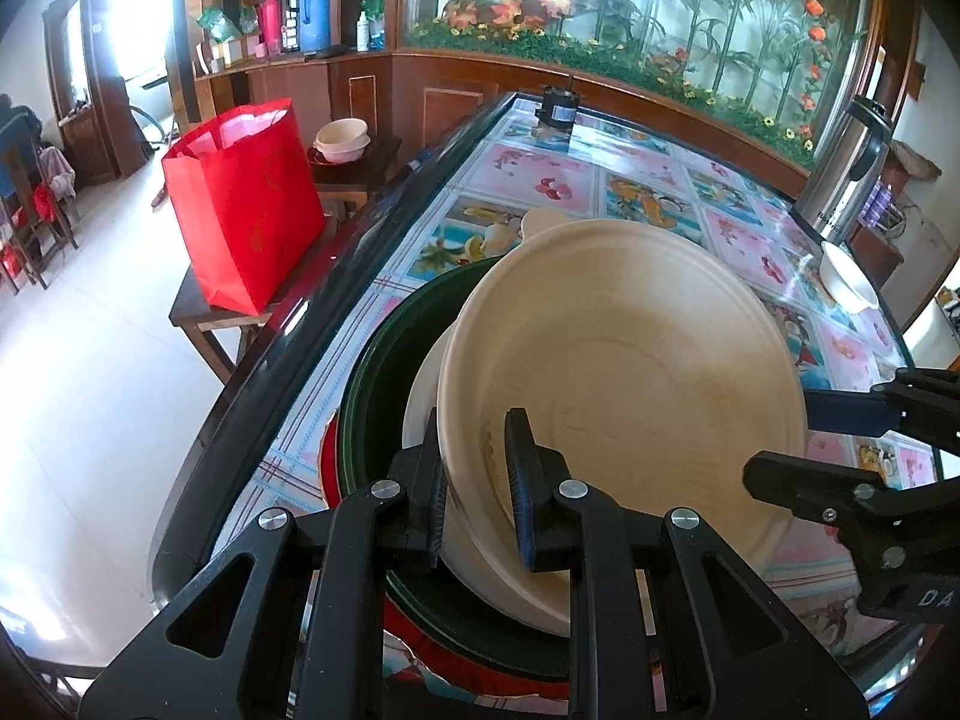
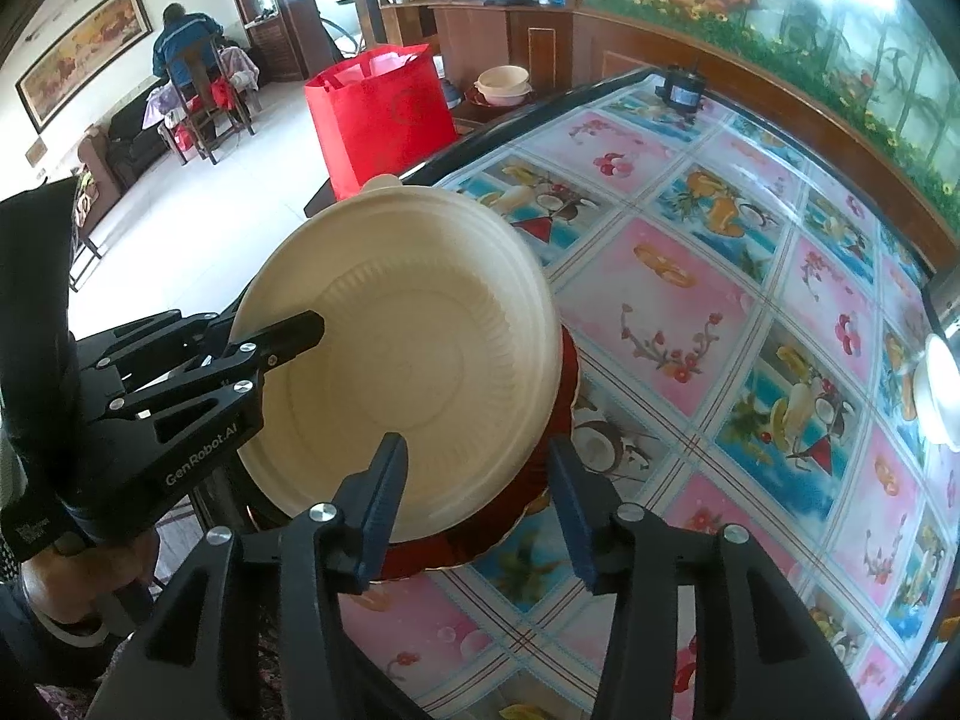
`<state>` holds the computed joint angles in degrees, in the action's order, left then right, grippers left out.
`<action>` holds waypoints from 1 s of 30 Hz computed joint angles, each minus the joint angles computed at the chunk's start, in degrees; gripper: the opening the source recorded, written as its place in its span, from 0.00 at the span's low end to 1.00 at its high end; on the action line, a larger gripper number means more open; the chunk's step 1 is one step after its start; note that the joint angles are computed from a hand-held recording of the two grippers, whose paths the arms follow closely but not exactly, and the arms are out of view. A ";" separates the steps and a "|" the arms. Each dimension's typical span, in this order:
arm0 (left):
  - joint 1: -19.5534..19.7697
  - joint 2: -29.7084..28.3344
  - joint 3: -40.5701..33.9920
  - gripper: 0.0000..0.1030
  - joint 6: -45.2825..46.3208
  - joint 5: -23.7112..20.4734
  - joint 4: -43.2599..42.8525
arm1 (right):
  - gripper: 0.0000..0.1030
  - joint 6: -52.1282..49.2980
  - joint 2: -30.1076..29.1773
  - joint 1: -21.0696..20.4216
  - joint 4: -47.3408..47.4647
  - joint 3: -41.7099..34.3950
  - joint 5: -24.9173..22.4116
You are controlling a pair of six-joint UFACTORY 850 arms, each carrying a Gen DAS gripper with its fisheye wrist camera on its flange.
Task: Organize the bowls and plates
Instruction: 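Open both grippers to release the beige bowl, then move both grippers across the table toward the white plastic bowl by the thermos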
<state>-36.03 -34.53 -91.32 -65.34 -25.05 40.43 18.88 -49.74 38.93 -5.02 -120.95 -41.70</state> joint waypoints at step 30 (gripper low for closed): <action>-2.92 2.30 0.58 0.59 -19.52 -0.21 22.23 | 0.76 2.21 17.05 -7.58 24.99 31.48 18.14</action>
<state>-38.95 -32.24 -90.75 -84.86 -25.26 62.67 21.09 -32.69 31.35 19.97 -89.47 -23.56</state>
